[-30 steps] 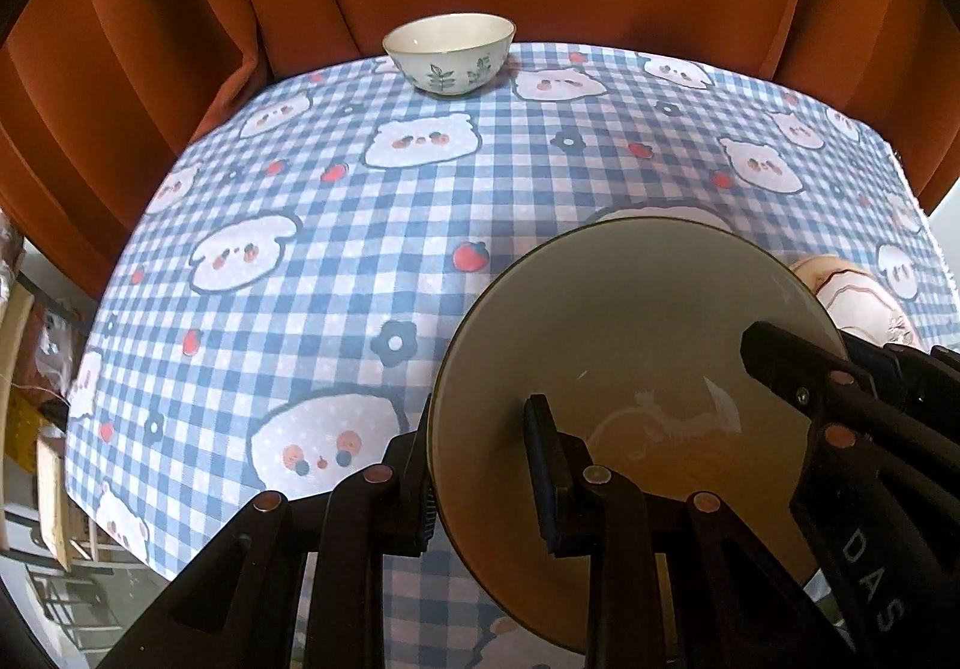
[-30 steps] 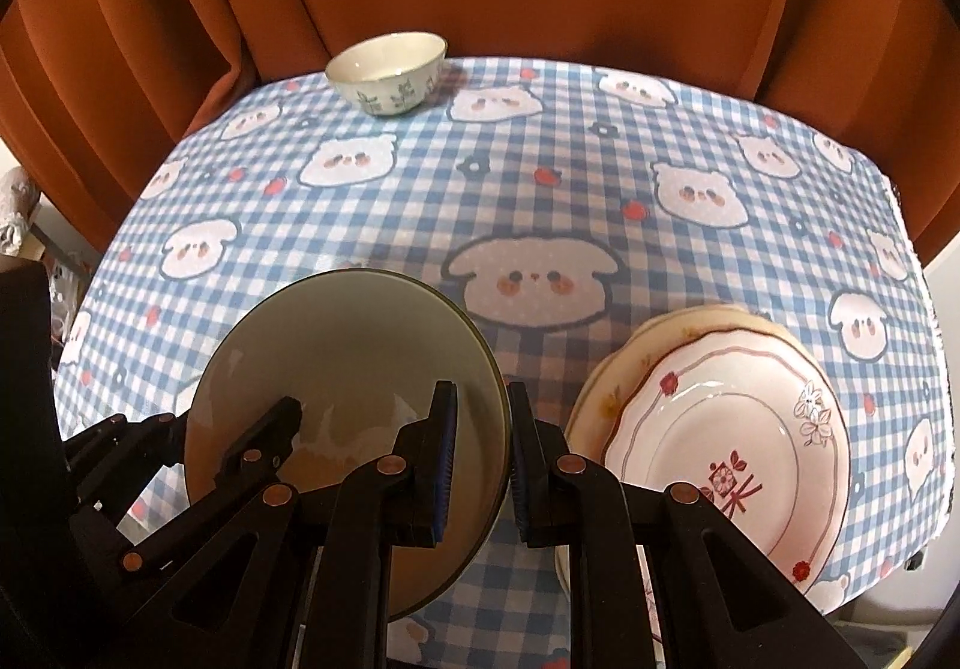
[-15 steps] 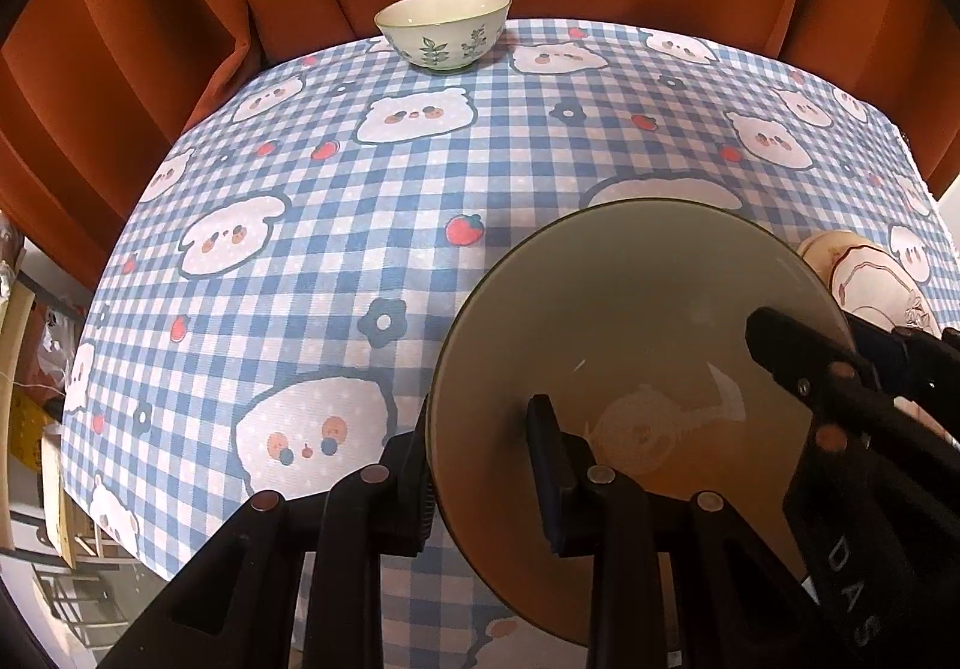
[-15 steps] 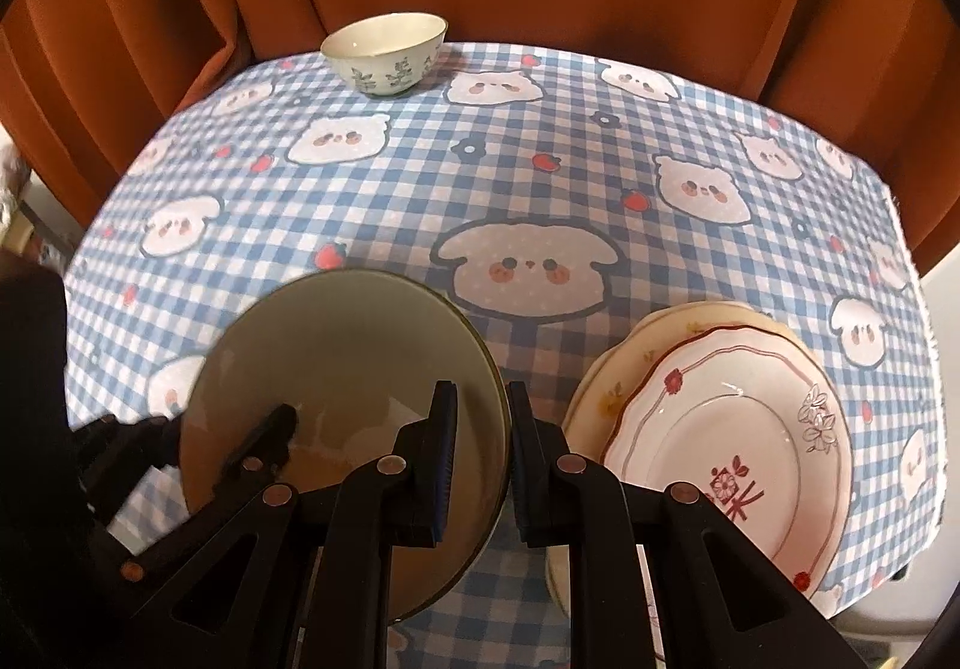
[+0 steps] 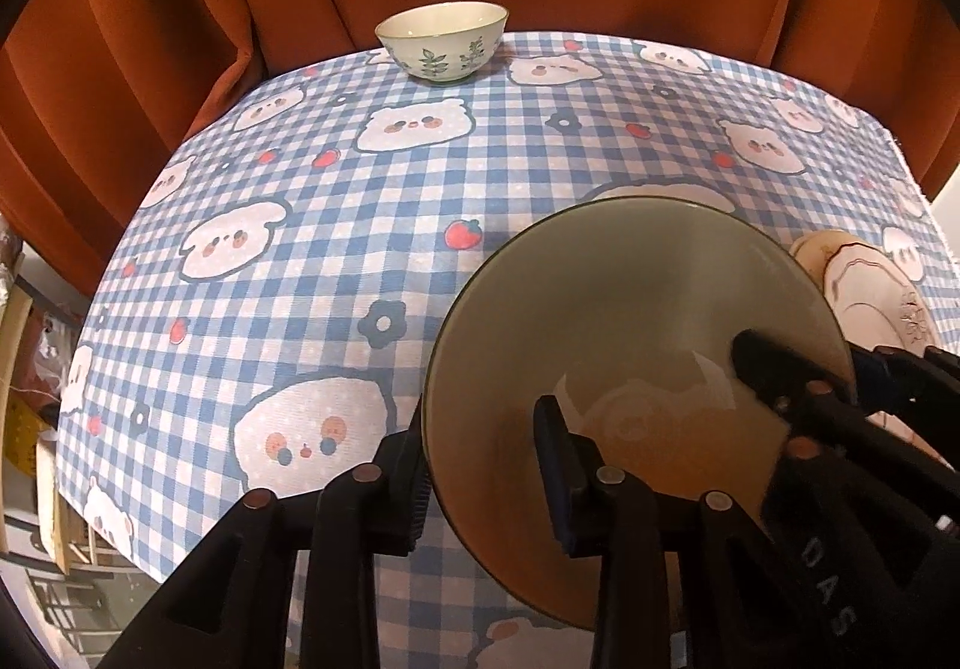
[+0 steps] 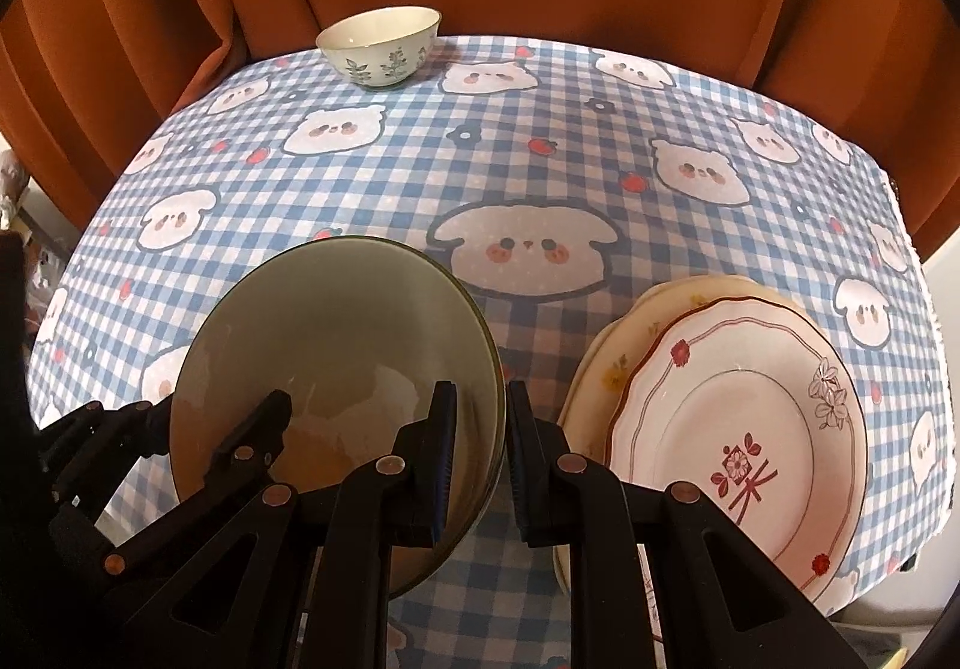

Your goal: Organize plates and bowls

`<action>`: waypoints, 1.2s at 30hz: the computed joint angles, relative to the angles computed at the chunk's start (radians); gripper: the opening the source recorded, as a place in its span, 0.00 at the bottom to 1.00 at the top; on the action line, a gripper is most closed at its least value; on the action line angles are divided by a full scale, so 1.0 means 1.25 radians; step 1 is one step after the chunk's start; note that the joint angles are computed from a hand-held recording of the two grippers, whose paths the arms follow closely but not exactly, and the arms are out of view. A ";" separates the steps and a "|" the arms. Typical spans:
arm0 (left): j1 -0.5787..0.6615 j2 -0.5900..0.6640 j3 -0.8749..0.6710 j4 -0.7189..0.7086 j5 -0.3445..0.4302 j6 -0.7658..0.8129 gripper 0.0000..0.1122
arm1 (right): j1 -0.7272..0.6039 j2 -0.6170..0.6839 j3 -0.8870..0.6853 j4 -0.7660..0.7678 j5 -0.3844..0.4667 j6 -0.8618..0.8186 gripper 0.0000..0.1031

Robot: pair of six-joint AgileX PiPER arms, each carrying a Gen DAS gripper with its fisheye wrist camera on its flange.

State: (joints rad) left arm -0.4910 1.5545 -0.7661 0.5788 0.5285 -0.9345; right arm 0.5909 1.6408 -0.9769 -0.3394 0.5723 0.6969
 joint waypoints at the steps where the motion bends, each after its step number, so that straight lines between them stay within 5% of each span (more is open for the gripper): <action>1: 0.000 -0.002 0.001 0.000 -0.002 0.003 0.33 | -0.001 0.001 -0.002 0.010 0.001 -0.007 0.25; 7: 0.043 -0.037 0.015 -0.035 -0.045 0.088 0.55 | 0.026 -0.007 -0.019 -0.031 0.034 0.070 0.54; 17: 0.203 -0.100 -0.007 -0.282 -0.066 0.474 0.59 | 0.094 0.023 -0.135 -0.095 0.149 0.213 0.63; 27: 0.374 -0.100 -0.124 -0.563 -0.002 0.914 0.59 | 0.157 0.094 -0.334 -0.163 0.281 0.306 0.63; 36: 0.459 -0.039 -0.251 -0.683 0.051 1.098 0.60 | 0.178 0.202 -0.559 -0.188 0.374 0.287 0.63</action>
State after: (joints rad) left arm 0.0833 1.5054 -1.0799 -0.2747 0.5921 0.4383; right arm 0.8128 1.8929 -1.6759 -0.5747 1.0392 1.0561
